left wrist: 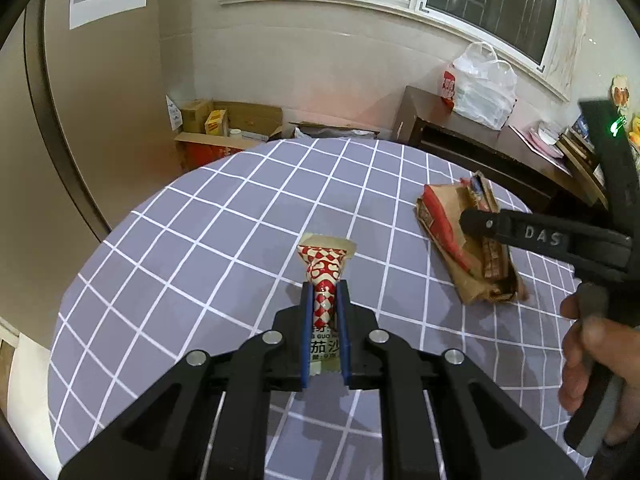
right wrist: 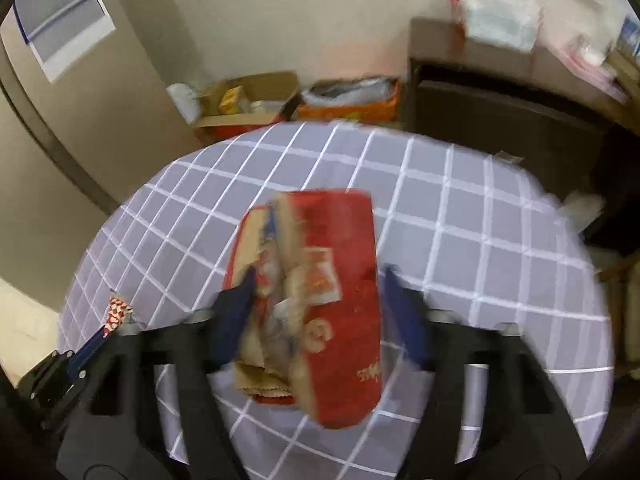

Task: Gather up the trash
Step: 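Carry the paper bag and red-white wrapper over the bin and open both tools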

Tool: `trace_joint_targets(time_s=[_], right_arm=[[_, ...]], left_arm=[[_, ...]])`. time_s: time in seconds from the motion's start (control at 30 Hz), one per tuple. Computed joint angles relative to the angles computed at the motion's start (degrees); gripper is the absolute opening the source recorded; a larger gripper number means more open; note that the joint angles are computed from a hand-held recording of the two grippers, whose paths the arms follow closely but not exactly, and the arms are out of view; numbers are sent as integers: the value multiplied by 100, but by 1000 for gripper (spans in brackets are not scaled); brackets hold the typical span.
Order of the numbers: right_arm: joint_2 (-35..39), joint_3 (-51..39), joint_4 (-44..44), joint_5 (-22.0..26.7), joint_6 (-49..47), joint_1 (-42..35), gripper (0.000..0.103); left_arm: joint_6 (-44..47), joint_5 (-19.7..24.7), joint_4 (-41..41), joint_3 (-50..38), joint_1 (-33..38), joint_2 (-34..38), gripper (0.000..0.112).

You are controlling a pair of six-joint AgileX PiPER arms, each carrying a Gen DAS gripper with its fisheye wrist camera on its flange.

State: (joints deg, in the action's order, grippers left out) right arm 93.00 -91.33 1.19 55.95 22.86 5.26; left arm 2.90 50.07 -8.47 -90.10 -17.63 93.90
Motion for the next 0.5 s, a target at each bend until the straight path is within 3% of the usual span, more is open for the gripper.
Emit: trace_joint_targets(time_s=[0.1,0.3,0.5], right_arm=[[-264,168,13,-68,-144,-5,28],[-985,869,1346,-213,-1271,-773,21],[-1754,1234,2349,136,-2220,-1806,21]], left_arm=[[-26,17,20,-24,3,-70,10],[-296,-18,126,-49,-315,-312,10],[-723,54,356,-236,-875,-492,10]])
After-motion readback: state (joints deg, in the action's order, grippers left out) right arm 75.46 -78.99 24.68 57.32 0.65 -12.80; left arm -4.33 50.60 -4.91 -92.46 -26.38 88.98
